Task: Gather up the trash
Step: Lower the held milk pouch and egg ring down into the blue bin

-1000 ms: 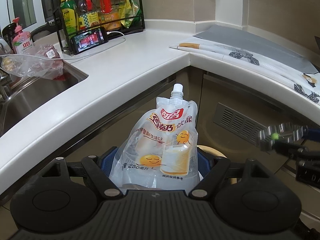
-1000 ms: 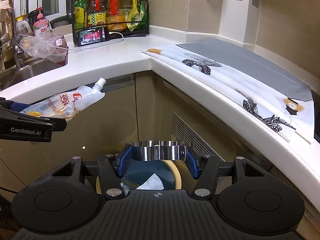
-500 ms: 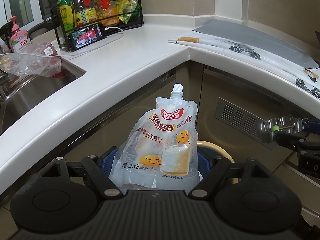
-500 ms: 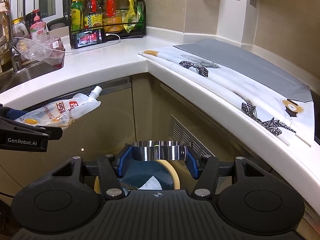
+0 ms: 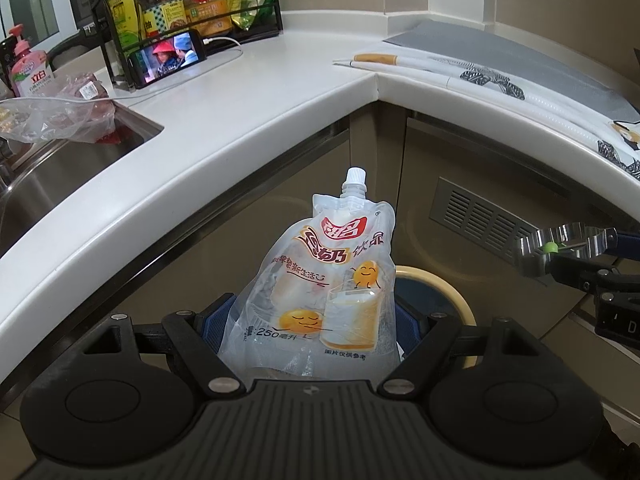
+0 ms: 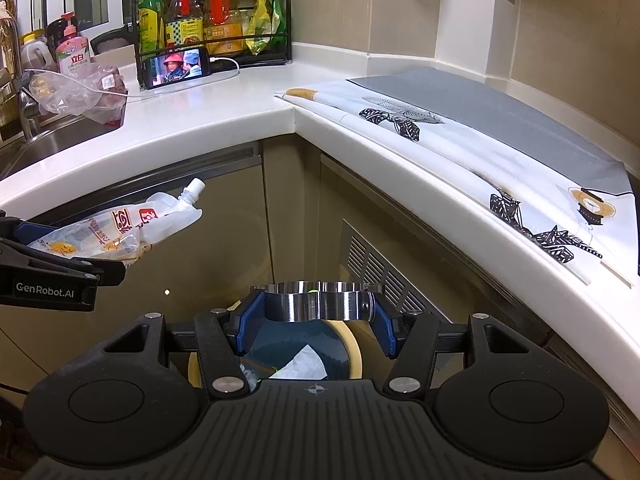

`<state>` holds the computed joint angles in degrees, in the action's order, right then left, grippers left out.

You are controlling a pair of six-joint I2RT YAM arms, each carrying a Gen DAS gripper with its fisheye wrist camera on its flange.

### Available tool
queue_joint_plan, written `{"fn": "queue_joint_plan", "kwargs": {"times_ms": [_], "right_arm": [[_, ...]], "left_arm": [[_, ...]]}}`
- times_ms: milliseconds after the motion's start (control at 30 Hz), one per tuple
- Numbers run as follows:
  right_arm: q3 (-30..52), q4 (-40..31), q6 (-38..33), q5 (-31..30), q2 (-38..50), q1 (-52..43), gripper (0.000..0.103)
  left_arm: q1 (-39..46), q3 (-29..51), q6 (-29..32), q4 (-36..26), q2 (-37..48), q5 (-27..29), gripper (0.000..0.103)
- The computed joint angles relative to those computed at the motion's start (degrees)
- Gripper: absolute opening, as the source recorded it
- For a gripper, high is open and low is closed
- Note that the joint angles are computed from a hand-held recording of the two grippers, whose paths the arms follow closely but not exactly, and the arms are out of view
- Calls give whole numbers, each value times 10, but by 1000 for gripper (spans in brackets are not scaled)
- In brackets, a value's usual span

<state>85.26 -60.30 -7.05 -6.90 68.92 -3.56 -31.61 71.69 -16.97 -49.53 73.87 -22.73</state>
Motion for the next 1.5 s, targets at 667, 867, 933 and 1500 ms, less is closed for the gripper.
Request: {"fn": "queue_joint_plan", "kwargs": {"times_ms": [667,867,933,1500], "right_arm": [[-8,10,-7,-6,35,-4,59],[-12,14,-4,-4,44,1,59],[-14,15,-3,-4,46,3,59],[-22,31,16,-4,106,15,59]], "left_arm": [[21,12,3,-10,44,29,84],[26,19,12,-8,61,35,84],[29,22,14,-9,68,39,84],[52,49,35,-12,151,73,84]]}}
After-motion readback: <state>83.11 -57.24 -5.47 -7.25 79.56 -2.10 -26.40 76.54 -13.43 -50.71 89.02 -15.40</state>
